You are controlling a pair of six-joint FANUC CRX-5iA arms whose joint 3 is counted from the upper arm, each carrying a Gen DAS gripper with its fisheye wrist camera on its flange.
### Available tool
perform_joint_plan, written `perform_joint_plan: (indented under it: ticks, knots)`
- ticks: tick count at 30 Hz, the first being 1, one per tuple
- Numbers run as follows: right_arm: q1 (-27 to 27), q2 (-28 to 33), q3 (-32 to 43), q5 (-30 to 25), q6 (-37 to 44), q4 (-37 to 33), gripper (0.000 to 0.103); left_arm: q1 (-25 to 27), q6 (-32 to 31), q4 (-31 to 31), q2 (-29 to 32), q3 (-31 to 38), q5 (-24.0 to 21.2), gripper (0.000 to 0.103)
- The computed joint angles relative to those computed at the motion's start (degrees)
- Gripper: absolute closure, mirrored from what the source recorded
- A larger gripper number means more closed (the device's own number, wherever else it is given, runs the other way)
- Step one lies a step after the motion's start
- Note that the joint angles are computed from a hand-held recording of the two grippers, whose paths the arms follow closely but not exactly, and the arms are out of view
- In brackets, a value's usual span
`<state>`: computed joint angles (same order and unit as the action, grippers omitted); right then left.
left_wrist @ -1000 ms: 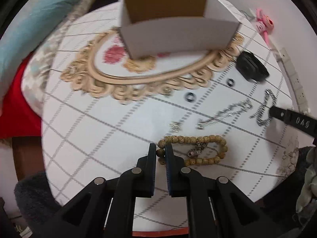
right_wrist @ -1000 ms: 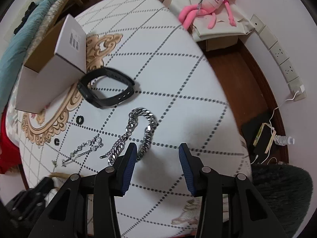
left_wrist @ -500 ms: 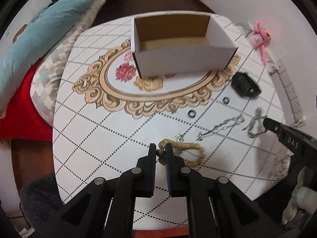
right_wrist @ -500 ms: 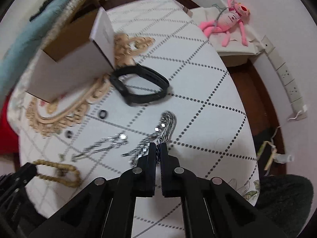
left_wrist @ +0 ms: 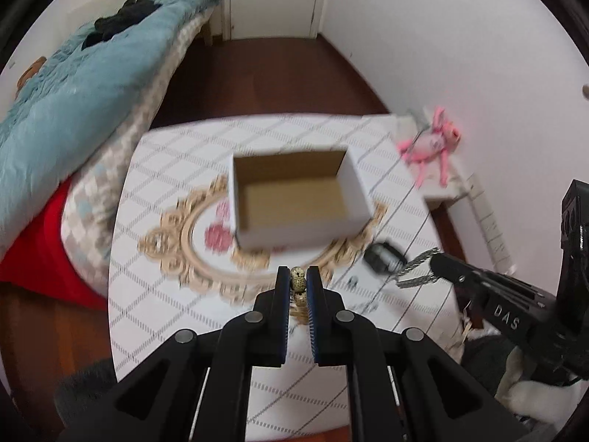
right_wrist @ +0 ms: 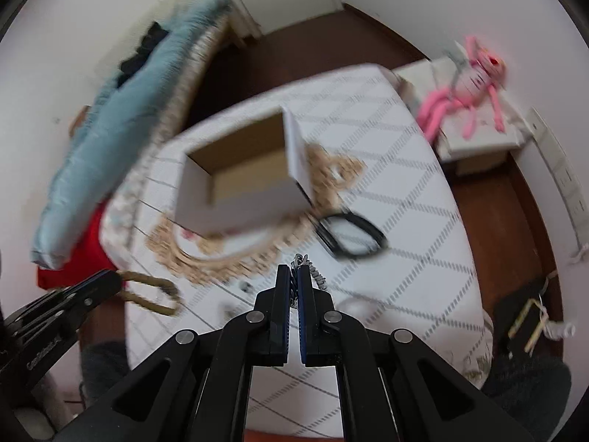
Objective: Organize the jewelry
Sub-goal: 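Carry bracelet and chain into the cardboard box and open both tools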
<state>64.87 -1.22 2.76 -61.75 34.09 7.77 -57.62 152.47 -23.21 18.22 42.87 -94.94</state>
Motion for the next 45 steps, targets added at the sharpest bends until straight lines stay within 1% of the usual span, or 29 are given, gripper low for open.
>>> perform_joint_plan:
  ticks: [4, 9, 12, 13, 17, 20, 22, 23, 25, 26, 27, 28, 29, 30, 31, 32, 33, 34, 35, 36, 37, 38, 39, 40, 41, 42, 45]
  knots:
    - [-1.9, 3.3, 7.0, 0.5, 4.5, -1.2, 0.099, 3.3, -3.8, 0.0, 0.3, 2.1, 1.8, 0.097]
    - [-4.6, 10.9, 19.0, -2.3, 11.3, -2.6, 0.099, 8.3, -7.2, 2.1, 0.5, 1.9, 3.3, 0.097]
    - [-6.2, 16.5, 26.6, -5.2, 14.6, -4.2, 0.099, 12.1, -9.2, 5.6, 0.5, -0.2, 5.2, 0.097]
    - [-6.9, 19.0, 30.0, -7.0, 15.9, -5.5, 0.099, 13.5, -9.6, 6.8, 0.4, -1.3, 6.1, 0.097]
    - [-8.8, 26.2, 39.3, -12.8, 19.2, -8.6, 0.099, 16.8, -11.9, 10.7, 1.0, -3.6, 7.7, 0.097]
    - [-9.5, 30.7, 44.1, -16.6, 20.6, -9.3, 0.099, 18.6, -11.3, 13.2, 1.6, -4.5, 8.0, 0.095]
    - [-10.2, 34.3, 48.7, -20.5, 22.2, -11.1, 0.099, 19.6, -10.8, 14.3, 2.6, -4.2, 6.8, 0.095]
    - [-10.2, 35.2, 49.4, -21.6, 22.6, -11.1, 0.099, 20.2, -10.6, 15.1, 2.8, -4.7, 6.7, 0.094]
    - [-10.6, 39.0, 54.1, -26.9, 24.0, -11.5, 0.098, 20.7, -10.4, 15.2, 3.8, -3.9, 4.9, 0.087]
    - [-10.4, 40.1, 55.2, -27.9, 24.0, -10.7, 0.098, 20.6, -10.2, 14.7, 3.8, -3.9, 4.6, 0.085]
    - [-10.2, 40.1, 54.6, -27.8, 23.9, -9.9, 0.098, 20.5, -9.8, 13.9, 3.9, -3.7, 4.1, 0.076]
    - [-10.3, 39.8, 53.6, -27.3, 23.8, -9.4, 0.097, 20.4, -9.6, 13.3, 3.9, -3.7, 3.8, 0.063]
    - [-10.2, 39.2, 52.1, -26.7, 23.4, -8.5, 0.092, 19.7, -8.7, 11.7, 3.5, -4.0, 3.6, 0.057]
    - [-10.1, 39.0, 51.5, -26.6, 23.4, -7.8, 0.087, 19.1, -8.1, 10.2, 3.6, -3.5, 2.6, 0.046]
    - [-10.1, 38.1, 49.7, -25.8, 23.1, -7.1, 0.074, 19.0, -7.9, 9.5, 3.8, -3.2, 1.7, 0.041]
    - [-9.9, 37.5, 48.6, -25.2, 22.7, -6.3, 0.057, 18.4, -7.4, 8.1, 3.7, -3.1, 0.8, 0.041]
    - [-9.6, 36.9, 47.1, -24.8, 22.3, -4.6, 0.048, 18.1, -7.1, 7.3, 3.8, -3.0, 0.2, 0.04]
    - [-9.3, 36.0, 45.2, -24.1, 21.7, -3.4, 0.035, 17.4, -6.9, 6.0, 4.1, -2.6, -1.0, 0.038]
    - [-9.2, 35.4, 44.0, -23.6, 21.1, -2.4, 0.029, 17.0, -6.5, 5.4, 4.1, -2.8, -1.5, 0.037]
    - [-8.6, 34.8, 42.4, -23.6, 20.6, -0.2, 0.026, 16.7, -6.0, 4.8, 3.9, -3.2, -1.7, 0.033]
    - [-8.1, 34.4, 41.3, -23.6, 19.8, 1.5, 0.018, 16.2, -5.4, 3.9, 3.7, -3.6, -2.0, 0.027]
    - [-7.7, 34.0, 40.2, -23.3, 19.2, 2.5, 0.01, 15.5, -4.8, 2.9, 3.6, -4.2, -2.2, 0.024]
    - [-7.4, 33.1, 38.5, -22.6, 18.6, 3.3, 0.007, 14.9, -4.2, 2.2, 3.4, -4.6, -2.4, 0.021]
    - [-6.9, 32.5, 36.9, -22.2, 18.0, 4.4, 0.003, 14.6, -3.8, 2.0, 3.3, -4.9, -2.3, 0.012]
    - [-6.4, 32.0, 35.3, -21.8, 17.8, 5.7, 0.0, 14.4, -3.3, 2.4, 2.9, -6.0, -1.5, 0.007]
    - [-5.9, 31.1, 33.4, -21.1, 17.4, 6.7, 0.0, 14.2, -2.8, 2.5, 2.7, -6.6, -1.1, 0.0]
    - [-5.0, 29.4, 29.8, -19.5, 15.8, 7.9, 0.0, 13.3, -1.3, 2.5, 2.4, -7.8, -0.9, 0.0]
